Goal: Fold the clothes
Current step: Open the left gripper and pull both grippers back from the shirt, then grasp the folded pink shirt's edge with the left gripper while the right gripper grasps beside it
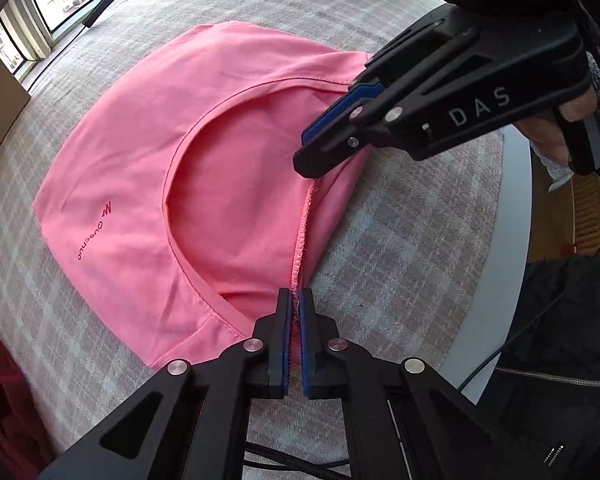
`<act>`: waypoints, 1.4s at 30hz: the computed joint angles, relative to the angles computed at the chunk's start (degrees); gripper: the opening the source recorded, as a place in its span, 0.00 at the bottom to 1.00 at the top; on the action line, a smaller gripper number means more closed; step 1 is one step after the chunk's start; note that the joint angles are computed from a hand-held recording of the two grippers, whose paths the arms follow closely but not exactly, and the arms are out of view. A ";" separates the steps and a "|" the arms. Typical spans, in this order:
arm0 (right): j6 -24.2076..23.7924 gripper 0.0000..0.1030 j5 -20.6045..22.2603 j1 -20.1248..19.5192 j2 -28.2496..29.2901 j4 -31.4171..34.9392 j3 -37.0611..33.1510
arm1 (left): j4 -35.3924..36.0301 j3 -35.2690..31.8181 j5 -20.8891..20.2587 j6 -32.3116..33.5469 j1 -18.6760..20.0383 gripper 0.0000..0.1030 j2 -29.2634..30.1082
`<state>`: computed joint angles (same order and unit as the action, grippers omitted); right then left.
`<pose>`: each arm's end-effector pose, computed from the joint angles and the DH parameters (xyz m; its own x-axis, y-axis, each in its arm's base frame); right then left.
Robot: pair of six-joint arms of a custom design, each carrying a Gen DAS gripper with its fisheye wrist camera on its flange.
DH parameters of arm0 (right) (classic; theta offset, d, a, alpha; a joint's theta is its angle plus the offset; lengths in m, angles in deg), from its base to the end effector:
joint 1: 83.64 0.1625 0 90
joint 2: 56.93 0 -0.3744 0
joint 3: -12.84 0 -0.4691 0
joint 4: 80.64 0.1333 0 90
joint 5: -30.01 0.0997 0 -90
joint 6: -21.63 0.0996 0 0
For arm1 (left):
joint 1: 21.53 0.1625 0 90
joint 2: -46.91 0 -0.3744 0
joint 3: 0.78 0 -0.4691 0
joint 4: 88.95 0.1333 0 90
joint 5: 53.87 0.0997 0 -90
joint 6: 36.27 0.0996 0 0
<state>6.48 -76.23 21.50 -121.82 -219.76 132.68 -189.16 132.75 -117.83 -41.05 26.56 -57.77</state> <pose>0.2370 -0.4722 0.0122 -0.8195 -0.5195 0.2420 -0.4911 0.8542 0.1708 -0.1233 -0.4024 0.1817 -0.6257 0.6434 -0.4412 0.5828 0.7614 0.2838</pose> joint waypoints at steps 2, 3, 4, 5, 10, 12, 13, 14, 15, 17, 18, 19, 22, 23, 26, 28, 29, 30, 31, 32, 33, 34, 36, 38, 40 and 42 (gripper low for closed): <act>0.31 0.18 0.79 0.34 -0.90 0.03 0.37 | 0.38 -0.04 -1.23 -0.20 -0.03 0.03 -0.79; -0.70 0.18 1.84 0.23 -1.61 -0.85 0.99 | 0.40 0.01 -1.27 -0.45 -0.07 0.03 -1.21; -0.81 0.19 2.41 0.59 -2.15 -0.93 1.20 | 0.66 -0.19 -1.68 -0.85 0.10 0.04 -1.48; -1.41 0.22 1.68 0.67 -2.27 -0.40 1.21 | 1.03 -0.42 -1.71 -1.39 0.12 0.08 -1.83; -2.78 0.24 -0.78 0.04 -5.06 -0.01 3.12 | 2.09 -0.40 -1.27 -4.77 -1.20 0.29 -7.02; -3.37 0.24 0.35 -0.84 -8.26 0.15 4.53 | 1.85 -0.51 0.44 -4.70 -0.62 0.29 -7.70; -2.73 0.24 1.16 -1.50 -9.46 0.62 4.90 | 1.14 -1.11 1.00 -3.86 0.78 0.29 -7.07; -1.69 0.24 1.88 -2.11 -10.60 1.20 5.18 | 1.38 -1.64 2.67 -3.15 2.76 0.29 -7.35; -0.39 0.24 1.79 -2.63 -12.18 0.83 6.07 | 2.12 -1.80 4.02 -4.06 3.58 0.29 -7.54; 1.96 0.25 0.83 -3.63 -16.20 0.04 8.29 | 3.24 -1.37 5.75 -6.20 4.14 0.29 -8.90; 2.84 0.26 0.09 -4.12 -18.96 -1.25 10.22 | 4.38 -1.13 6.33 -8.29 4.46 0.29 -10.16; 3.25 0.39 -0.27 -4.88 -21.71 -2.70 12.18 | 5.69 -0.98 6.78 -10.57 4.84 0.29 -11.42; 7.20 0.53 1.88 -9.22 -26.33 -3.95 15.01 | 8.00 0.12 4.84 -16.70 6.47 0.29 -17.37; 8.21 0.53 3.28 -10.62 -26.32 -3.59 14.97 | 7.89 0.44 3.27 -17.49 7.09 0.29 -19.13; 8.87 0.53 8.22 -13.04 -24.20 -2.58 13.92 | 8.17 1.23 0.78 -19.28 7.82 0.31 -21.98; 8.71 0.53 10.49 -13.71 -22.03 -1.47 12.83 | 8.17 3.93 -0.46 -21.22 6.40 0.31 -24.01; 8.94 0.53 11.45 -13.91 -20.91 -1.09 12.34 | 7.91 4.32 -1.26 -21.51 6.15 0.31 -24.32; 9.46 0.53 12.39 -14.08 -20.10 -0.72 11.99 | 6.99 4.39 -1.67 -21.00 6.32 0.31 -23.82; 10.01 0.53 13.16 -14.17 -19.52 -0.42 11.80 | 5.92 4.38 -2.00 -20.31 6.59 0.31 -23.11; 10.19 0.53 13.80 -14.19 -18.99 -0.68 11.74 | 5.59 4.64 -1.49 -19.89 6.34 0.31 -22.88; 10.13 0.53 14.09 -14.05 -18.65 -0.65 11.68 | 4.50 4.82 -0.33 -19.65 6.25 0.31 -21.07; 10.44 0.47 13.53 -13.55 -18.38 -0.86 11.63 | 3.18 4.90 0.94 -19.44 6.23 0.29 -18.78; 9.89 0.12 14.25 -13.34 -17.88 -0.22 11.24 | 3.89 4.36 3.42 -19.15 7.18 0.27 -16.65; 11.06 0.05 13.87 -12.70 -17.71 1.41 10.71 | 6.04 4.27 4.06 -19.33 6.96 0.26 -17.64; 10.47 0.09 6.60 -10.29 -17.74 3.75 10.05 | 8.19 3.90 4.79 -20.32 5.97 0.26 -19.55; 9.91 0.09 4.49 -9.16 -18.85 9.21 9.37 | 9.05 3.34 5.21 -21.27 4.93 0.27 -21.39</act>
